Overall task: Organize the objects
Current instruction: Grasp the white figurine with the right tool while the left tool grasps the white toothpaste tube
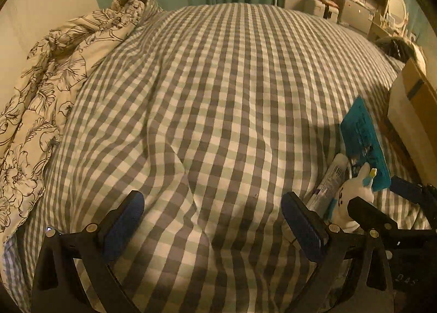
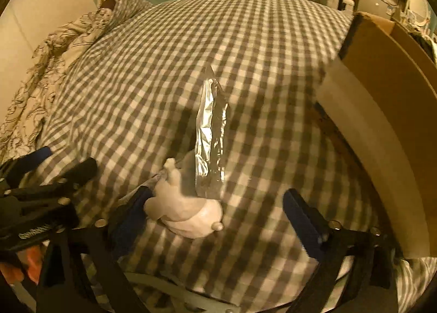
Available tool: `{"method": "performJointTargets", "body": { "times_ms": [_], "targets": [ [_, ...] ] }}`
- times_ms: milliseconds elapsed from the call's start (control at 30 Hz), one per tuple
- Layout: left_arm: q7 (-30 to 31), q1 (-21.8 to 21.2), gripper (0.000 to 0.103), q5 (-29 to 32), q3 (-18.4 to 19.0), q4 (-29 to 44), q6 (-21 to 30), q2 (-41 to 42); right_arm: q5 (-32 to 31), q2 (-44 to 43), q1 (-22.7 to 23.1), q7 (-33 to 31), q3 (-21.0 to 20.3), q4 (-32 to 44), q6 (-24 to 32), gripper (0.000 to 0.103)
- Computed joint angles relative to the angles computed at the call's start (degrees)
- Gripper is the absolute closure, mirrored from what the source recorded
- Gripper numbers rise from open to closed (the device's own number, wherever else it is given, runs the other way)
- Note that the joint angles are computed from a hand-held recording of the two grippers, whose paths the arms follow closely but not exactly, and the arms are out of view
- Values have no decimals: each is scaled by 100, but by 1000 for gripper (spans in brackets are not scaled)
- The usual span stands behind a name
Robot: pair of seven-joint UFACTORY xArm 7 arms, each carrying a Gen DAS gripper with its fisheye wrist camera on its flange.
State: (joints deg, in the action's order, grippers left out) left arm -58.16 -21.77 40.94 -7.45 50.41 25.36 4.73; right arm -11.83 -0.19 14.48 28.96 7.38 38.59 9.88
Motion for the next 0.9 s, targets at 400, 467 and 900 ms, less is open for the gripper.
{"method": "performJointTargets", "body": {
  "times_ms": [400, 467, 900],
  "targets": [
    [-86, 33, 4, -17, -7, -100, -43, -121, 953, 264, 4, -970, 292, 118, 116, 50],
    [12, 68, 5, -99, -29, -169, -172, -185, 503, 16, 185, -574, 36, -38, 13, 50],
    [1814, -359, 19, -1399, -330, 629, -292, 730, 338, -1869, -518, -199, 92, -1236, -451, 50]
  ]
}}
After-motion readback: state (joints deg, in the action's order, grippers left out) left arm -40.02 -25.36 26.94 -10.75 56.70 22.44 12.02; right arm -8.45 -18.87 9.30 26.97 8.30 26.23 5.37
